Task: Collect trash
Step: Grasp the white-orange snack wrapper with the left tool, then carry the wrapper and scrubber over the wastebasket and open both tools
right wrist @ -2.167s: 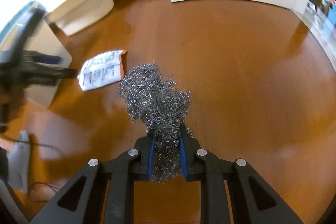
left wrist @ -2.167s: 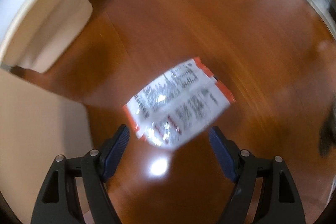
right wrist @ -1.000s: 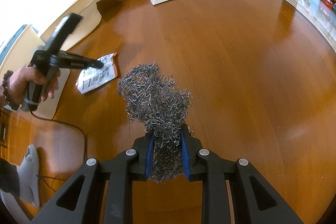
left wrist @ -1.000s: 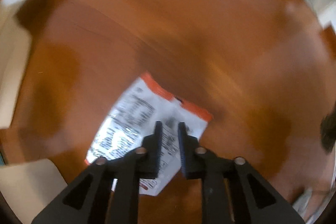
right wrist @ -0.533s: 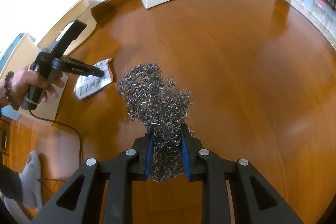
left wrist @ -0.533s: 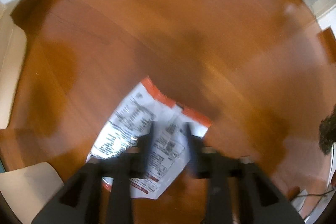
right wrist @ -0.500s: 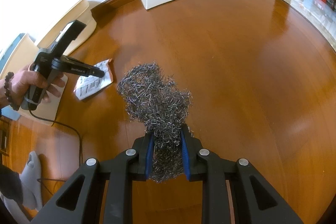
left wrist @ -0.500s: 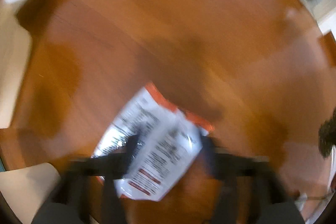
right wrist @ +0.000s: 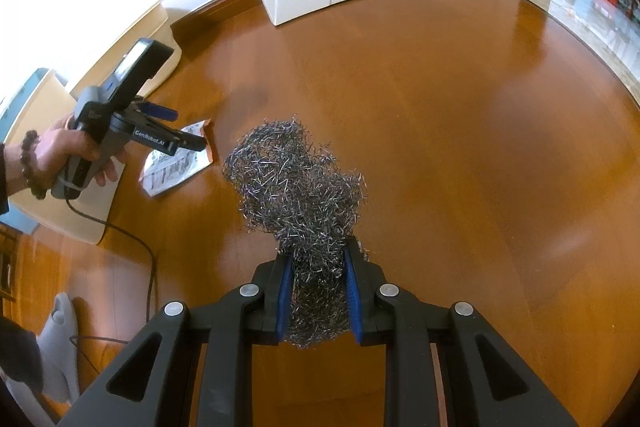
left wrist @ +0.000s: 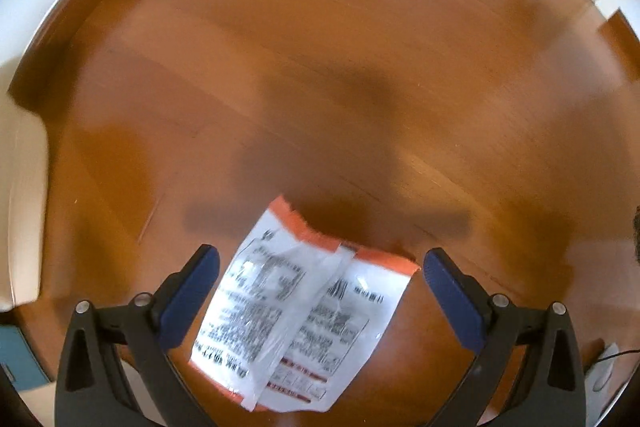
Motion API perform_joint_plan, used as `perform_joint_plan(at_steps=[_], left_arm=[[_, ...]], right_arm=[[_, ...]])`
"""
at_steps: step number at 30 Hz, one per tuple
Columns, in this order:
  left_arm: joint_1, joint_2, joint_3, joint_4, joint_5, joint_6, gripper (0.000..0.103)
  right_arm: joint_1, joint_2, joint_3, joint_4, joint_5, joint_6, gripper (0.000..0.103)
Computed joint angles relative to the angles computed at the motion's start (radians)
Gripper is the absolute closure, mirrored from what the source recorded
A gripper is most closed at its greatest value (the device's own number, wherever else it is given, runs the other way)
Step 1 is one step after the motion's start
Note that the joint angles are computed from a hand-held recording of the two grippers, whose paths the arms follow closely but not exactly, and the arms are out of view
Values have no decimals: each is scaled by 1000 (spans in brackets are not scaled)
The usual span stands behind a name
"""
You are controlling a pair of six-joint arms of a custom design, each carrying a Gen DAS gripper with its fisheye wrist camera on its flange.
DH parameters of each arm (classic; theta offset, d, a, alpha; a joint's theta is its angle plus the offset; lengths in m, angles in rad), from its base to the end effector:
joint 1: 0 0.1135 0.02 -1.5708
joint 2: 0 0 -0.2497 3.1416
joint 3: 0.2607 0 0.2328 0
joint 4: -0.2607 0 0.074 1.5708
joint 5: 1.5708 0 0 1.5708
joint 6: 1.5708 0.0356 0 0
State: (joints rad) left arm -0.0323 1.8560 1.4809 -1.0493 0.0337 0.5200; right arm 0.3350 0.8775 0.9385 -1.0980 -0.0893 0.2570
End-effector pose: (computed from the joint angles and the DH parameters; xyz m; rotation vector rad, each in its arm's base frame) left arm 0.3373 -0.0121 0.2181 0.8192 2.8771 0.0040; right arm 0.1283 0.0480 0.2849 -0.1350 2.6348 0.3231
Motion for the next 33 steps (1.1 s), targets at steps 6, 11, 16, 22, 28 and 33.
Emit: perform_joint_plan(at_steps=[6, 11, 16, 22, 28, 33], left_arm=[[40, 108, 52, 2, -24, -59, 0], [56, 140, 77, -25, 6, -113, 0], [64, 66, 40, -32, 53, -65, 45], [138, 89, 80, -67, 110, -33, 57], [174, -67, 34, -64, 171, -14, 60], [264, -216, 157, -220, 285, 8, 61]], right_arm=[[-13, -17, 2, -9, -3, 24, 78], [-10, -17, 0, -9, 4, 32, 78], [18, -25, -2, -1, 28, 63, 78], [27, -53, -2, -11, 44, 72, 78], [37, -58, 24, -28, 54, 88, 78], [124, -21, 176, -124, 111, 149, 78]])
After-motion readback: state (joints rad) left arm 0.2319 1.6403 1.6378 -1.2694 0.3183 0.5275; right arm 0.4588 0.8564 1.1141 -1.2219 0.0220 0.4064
